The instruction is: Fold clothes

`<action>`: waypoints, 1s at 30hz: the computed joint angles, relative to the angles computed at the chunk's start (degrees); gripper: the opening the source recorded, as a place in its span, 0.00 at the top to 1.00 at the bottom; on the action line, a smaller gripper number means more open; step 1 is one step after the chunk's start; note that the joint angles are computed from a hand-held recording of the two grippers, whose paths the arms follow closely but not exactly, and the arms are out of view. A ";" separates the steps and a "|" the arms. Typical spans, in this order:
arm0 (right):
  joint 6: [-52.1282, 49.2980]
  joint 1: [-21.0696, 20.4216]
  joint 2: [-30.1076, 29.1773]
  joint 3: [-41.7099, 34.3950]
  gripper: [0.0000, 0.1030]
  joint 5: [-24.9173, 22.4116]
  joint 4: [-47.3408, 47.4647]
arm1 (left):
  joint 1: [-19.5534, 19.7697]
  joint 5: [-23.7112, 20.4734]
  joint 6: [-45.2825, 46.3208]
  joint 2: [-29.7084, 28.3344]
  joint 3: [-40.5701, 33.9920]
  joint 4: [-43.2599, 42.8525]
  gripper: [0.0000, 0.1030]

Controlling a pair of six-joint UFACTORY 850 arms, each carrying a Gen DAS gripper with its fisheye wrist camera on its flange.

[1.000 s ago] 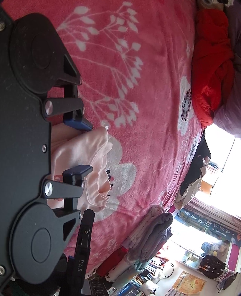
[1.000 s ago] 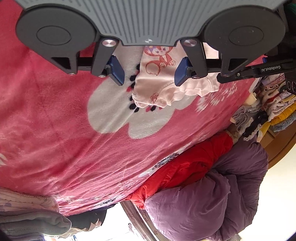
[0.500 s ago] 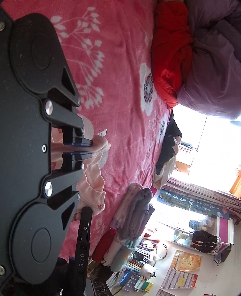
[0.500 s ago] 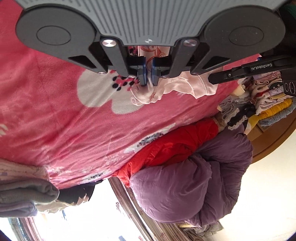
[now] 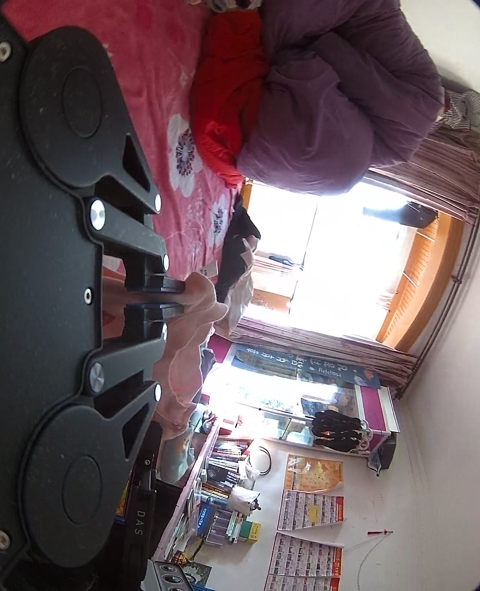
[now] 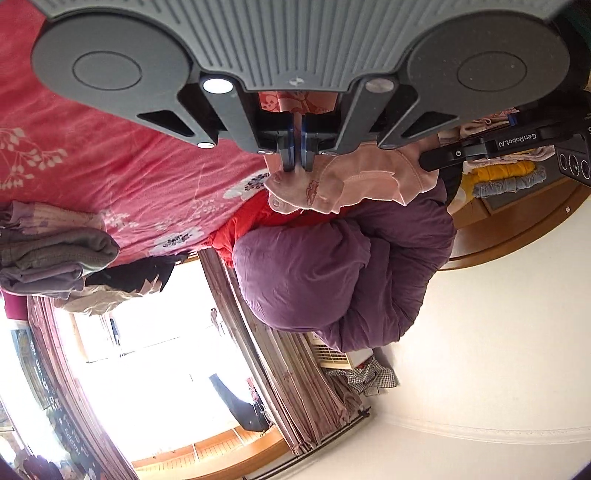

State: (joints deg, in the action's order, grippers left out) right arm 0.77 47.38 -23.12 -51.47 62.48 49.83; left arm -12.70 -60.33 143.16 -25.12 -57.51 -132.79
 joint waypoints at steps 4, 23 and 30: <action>-3.72 1.99 2.04 0.42 0.95 3.08 3.07 | 0.03 -1.92 1.86 3.18 1.89 -1.34 0.97; -19.26 -0.39 8.61 -2.51 0.96 -3.20 2.66 | -1.24 8.75 -3.45 0.22 -9.86 3.57 0.98; -24.39 -7.53 3.08 -11.27 0.96 -7.60 1.14 | -4.78 18.53 -4.02 -9.00 -27.31 -1.01 0.98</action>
